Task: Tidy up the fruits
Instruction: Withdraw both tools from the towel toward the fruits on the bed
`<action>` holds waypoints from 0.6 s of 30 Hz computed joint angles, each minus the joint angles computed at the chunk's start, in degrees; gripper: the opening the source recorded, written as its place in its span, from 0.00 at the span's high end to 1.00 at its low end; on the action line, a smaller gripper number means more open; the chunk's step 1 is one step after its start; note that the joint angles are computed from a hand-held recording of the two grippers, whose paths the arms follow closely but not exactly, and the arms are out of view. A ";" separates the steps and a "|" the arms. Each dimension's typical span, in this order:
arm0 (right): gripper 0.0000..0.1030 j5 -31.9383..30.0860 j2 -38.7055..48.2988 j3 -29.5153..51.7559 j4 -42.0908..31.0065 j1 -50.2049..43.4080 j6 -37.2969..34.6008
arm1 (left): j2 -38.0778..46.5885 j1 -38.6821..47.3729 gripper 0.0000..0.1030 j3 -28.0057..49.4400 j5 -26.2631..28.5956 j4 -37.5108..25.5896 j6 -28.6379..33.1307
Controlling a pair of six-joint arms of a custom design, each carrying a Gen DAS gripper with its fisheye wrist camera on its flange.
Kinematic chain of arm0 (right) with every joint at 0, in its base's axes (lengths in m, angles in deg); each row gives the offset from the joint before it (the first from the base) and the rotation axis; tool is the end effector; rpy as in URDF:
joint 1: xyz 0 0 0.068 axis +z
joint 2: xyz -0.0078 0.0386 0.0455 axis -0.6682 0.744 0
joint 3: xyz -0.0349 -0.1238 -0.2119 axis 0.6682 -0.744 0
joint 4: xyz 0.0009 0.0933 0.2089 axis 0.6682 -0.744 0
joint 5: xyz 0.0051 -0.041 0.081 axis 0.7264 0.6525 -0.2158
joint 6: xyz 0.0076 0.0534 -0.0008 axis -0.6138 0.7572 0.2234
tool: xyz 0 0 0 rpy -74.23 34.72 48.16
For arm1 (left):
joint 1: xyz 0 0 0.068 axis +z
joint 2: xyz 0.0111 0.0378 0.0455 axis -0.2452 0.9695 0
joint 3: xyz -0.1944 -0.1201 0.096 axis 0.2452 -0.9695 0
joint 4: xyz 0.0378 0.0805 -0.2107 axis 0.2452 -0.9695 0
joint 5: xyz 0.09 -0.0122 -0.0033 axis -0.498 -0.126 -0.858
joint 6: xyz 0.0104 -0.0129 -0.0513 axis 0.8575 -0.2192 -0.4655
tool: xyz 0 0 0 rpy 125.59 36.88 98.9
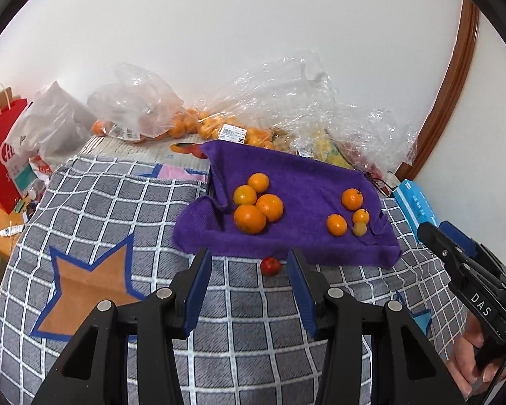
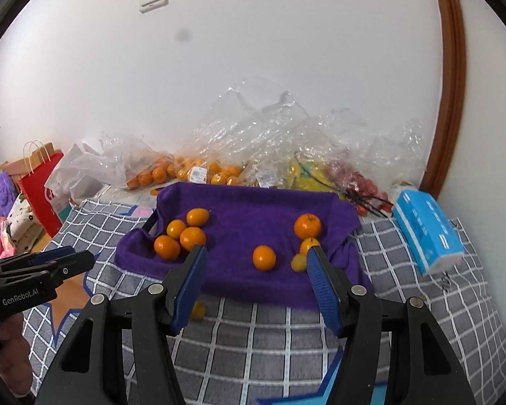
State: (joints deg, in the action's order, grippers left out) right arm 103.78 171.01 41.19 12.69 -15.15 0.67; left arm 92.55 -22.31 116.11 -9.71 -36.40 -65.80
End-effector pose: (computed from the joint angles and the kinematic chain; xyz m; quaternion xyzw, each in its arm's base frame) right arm 0.2713 0.1189 0.0902 0.0753 0.8822 -0.0148 0.4646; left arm 0.3351 -0.0572 0.0814 0.0827 0.9092 -0.1638 0.3738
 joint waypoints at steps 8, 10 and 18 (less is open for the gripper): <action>0.43 5.84 -0.52 0.39 -5.54 6.62 6.57 | -1.70 2.40 0.57 -5.21 2.86 3.27 1.40; 0.44 5.99 0.21 0.83 -5.89 7.60 7.83 | -1.62 2.98 0.57 -5.87 3.42 3.76 1.78; 0.50 4.71 5.70 4.25 -5.82 8.24 9.22 | 1.17 5.14 0.57 -5.15 4.66 4.40 2.84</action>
State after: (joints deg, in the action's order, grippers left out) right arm 108.49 176.71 45.45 6.87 -6.91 9.88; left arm 93.72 -17.17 110.96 -5.05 -32.00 -62.95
